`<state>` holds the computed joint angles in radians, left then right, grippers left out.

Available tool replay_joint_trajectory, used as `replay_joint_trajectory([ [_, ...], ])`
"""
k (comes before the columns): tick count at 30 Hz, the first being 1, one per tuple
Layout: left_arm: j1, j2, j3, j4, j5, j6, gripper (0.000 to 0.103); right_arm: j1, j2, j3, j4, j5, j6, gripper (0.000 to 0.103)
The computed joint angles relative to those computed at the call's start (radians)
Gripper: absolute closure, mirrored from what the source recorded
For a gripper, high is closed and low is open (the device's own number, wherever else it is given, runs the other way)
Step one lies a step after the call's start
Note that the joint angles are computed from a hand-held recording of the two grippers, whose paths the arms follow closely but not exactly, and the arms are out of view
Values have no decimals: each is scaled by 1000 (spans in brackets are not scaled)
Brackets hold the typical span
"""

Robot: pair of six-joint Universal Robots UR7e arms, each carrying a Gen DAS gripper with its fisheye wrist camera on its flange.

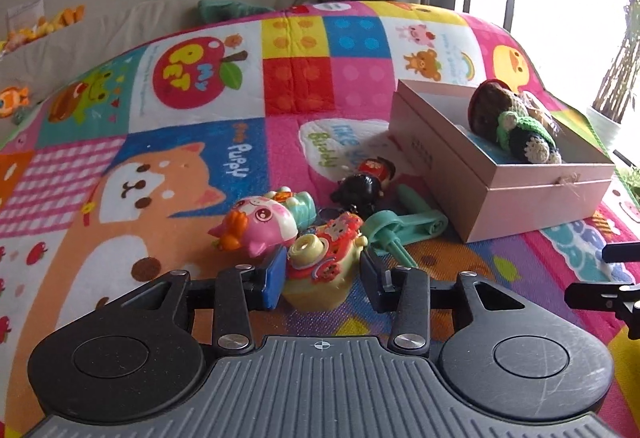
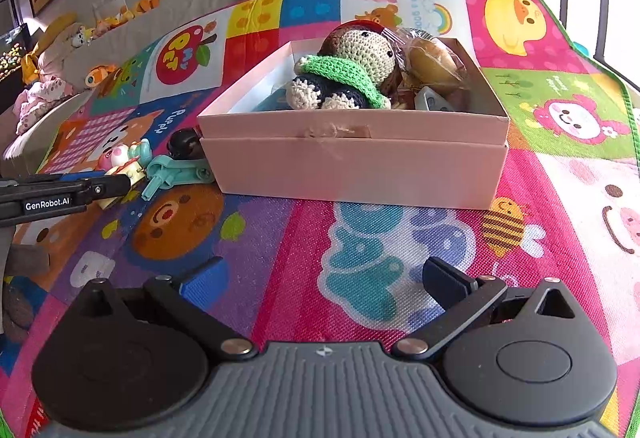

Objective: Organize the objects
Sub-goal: 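Grasp the yellow round-lens toy from the mat with the left gripper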

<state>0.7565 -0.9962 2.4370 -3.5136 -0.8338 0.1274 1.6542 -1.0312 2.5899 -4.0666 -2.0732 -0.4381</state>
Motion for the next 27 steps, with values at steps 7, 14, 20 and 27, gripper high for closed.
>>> replay_joint_trajectory([
  [7, 42, 4, -24, 2, 21, -63, 66, 7, 8, -4, -1, -15, -8, 0],
  [14, 64, -17, 12, -96, -73, -6, 72, 5, 4, -5, 5, -13, -10, 0],
  [20, 68, -85, 126, -325, -68, -19, 73, 23, 17, -9, 11, -4, -60, 0],
  [27, 157, -108, 142, -472, -79, -170, 73, 152, 97, -117, 111, 46, -167, 0],
])
